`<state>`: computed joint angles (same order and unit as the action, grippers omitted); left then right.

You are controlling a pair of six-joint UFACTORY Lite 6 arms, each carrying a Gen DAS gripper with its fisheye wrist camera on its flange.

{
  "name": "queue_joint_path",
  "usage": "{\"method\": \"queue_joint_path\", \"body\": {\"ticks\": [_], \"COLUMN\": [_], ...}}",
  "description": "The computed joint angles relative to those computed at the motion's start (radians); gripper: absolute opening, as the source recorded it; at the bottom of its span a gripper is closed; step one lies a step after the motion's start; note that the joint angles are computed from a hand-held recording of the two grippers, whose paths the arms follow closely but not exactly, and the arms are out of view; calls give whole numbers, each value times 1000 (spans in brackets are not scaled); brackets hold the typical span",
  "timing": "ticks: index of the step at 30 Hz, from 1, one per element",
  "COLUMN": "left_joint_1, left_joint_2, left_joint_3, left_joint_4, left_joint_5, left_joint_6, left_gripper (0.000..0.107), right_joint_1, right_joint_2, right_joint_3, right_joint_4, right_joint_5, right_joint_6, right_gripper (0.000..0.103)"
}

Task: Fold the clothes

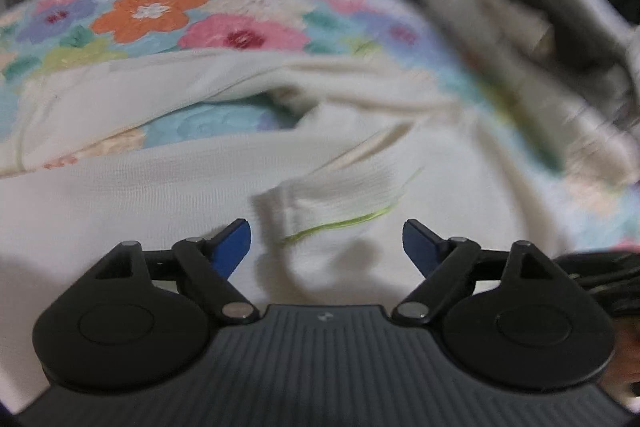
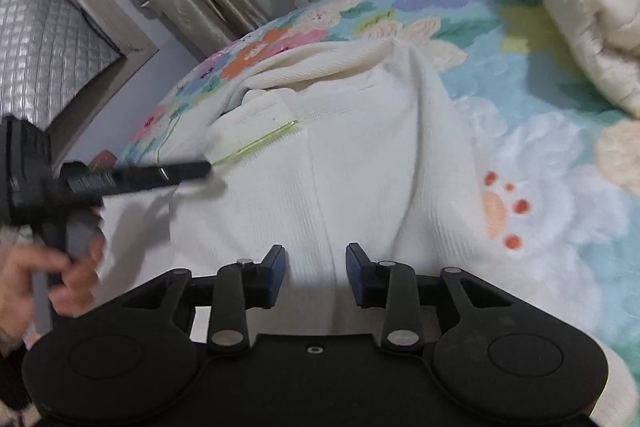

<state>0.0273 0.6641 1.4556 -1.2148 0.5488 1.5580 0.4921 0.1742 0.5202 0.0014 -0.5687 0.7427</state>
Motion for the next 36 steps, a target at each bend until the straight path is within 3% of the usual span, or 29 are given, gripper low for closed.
{"method": "queue_joint_path", "body": {"ticks": [2,3,4,8,10,11,12,13,14,16,19,21,22,27,29,33,36], "left_joint_1": [-8,-11,-18,-38,-44,-57,-76,-87,-98,-113,-82,-42,-14,110,213,532,743], "left_joint_2": [-9,-1,-4,-120,-118,-96,-75,-58,-40,-43,-161,-278,-340,-747,-906,-1166,-1234], "left_joint_3": [-32,-24,-22,-122,-99,-64,-24,-1,22,9,-128,-257,-325,-738,-870,-1070,-1130], "left_joint_4": [-111,-124,-136,-384,-411,-371,-309,-239,-160,-68,-20,-3,31,172,208,311,393], "left_joint_5": [-12,5,4,53,85,52,6,-38,-80,-154,-137,-93,-59,43,137,400,539], "left_joint_6": [120,135,142,407,378,305,205,109,4,-108,-89,-76,-85,-52,-18,46,121], "left_gripper": [48,7,5,5,6,7,13,32,41,44,53,54,55,56,60,63,63], "right_joint_1": [22,54,89,234,285,302,316,322,316,276,228,230,258,418,530,868,1081], "right_joint_2": [18,3,-10,-98,-129,-134,-134,-129,-110,-86,-123,-208,-255,-554,-635,-755,-729], "right_joint_3": [28,28,30,-12,0,0,6,14,26,16,-73,-127,-151,-244,-279,-293,-247], "right_joint_4": [54,144,249,563,735,793,874,940,972,940,705,660,701,1201,1411,1829,1969], "right_joint_5": [17,29,35,-77,-80,-95,-97,-90,-76,-22,-2,33,38,132,59,-186,-301], "right_joint_6": [-62,-151,-252,-517,-686,-735,-798,-841,-851,-790,-513,-414,-427,-860,-1012,-1219,-1148], "right_gripper": [38,15,5,3,3,3,3,3,3,9,11,24,24,38,39,39,44]}}
